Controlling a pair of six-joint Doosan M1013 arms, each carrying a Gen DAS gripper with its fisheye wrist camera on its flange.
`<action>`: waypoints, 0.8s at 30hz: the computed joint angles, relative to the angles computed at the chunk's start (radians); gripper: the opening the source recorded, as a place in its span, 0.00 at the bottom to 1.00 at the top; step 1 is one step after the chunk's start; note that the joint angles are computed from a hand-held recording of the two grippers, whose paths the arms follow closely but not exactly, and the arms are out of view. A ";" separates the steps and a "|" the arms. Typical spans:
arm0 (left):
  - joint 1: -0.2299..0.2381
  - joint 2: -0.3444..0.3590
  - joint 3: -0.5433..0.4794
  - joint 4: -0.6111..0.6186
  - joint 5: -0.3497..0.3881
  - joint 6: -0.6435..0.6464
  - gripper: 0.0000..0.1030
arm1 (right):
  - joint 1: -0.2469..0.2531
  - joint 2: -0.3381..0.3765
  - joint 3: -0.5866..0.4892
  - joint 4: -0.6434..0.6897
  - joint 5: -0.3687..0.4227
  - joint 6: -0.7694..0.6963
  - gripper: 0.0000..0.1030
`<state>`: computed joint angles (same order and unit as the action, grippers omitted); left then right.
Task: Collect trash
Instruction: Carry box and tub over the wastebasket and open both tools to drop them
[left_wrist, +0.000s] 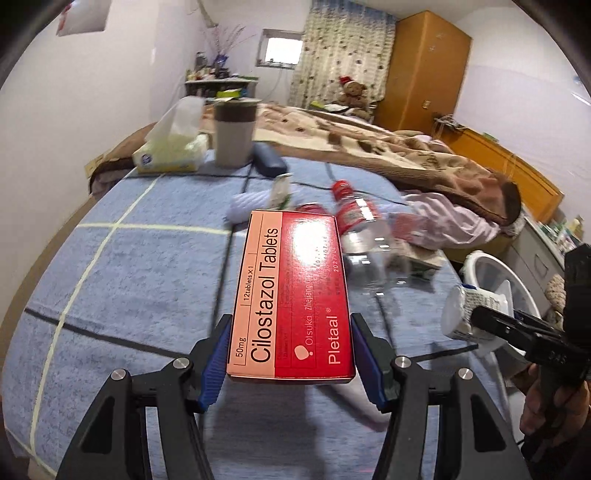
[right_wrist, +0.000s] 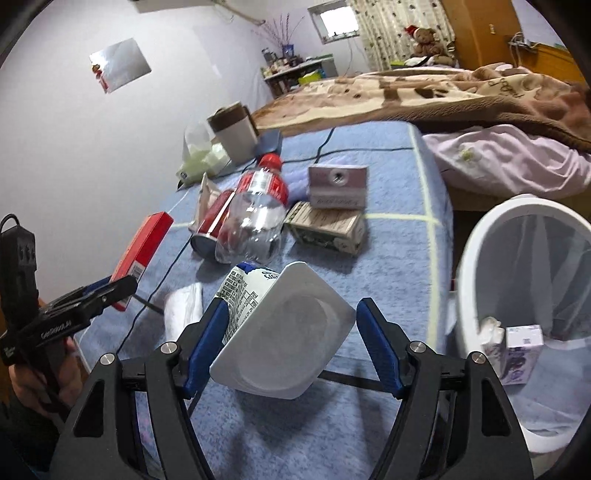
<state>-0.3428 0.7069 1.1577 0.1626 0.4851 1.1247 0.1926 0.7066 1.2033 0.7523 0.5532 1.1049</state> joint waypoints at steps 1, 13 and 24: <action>-0.003 0.001 -0.005 -0.017 -0.002 0.026 0.59 | -0.001 -0.003 0.004 -0.005 -0.009 0.008 0.71; -0.053 0.069 -0.134 -0.286 0.037 0.397 0.59 | -0.031 -0.065 0.105 -0.170 -0.155 0.229 0.71; -0.103 0.175 -0.317 -0.419 0.162 0.592 0.59 | -0.053 -0.112 0.183 -0.667 -0.211 0.751 0.71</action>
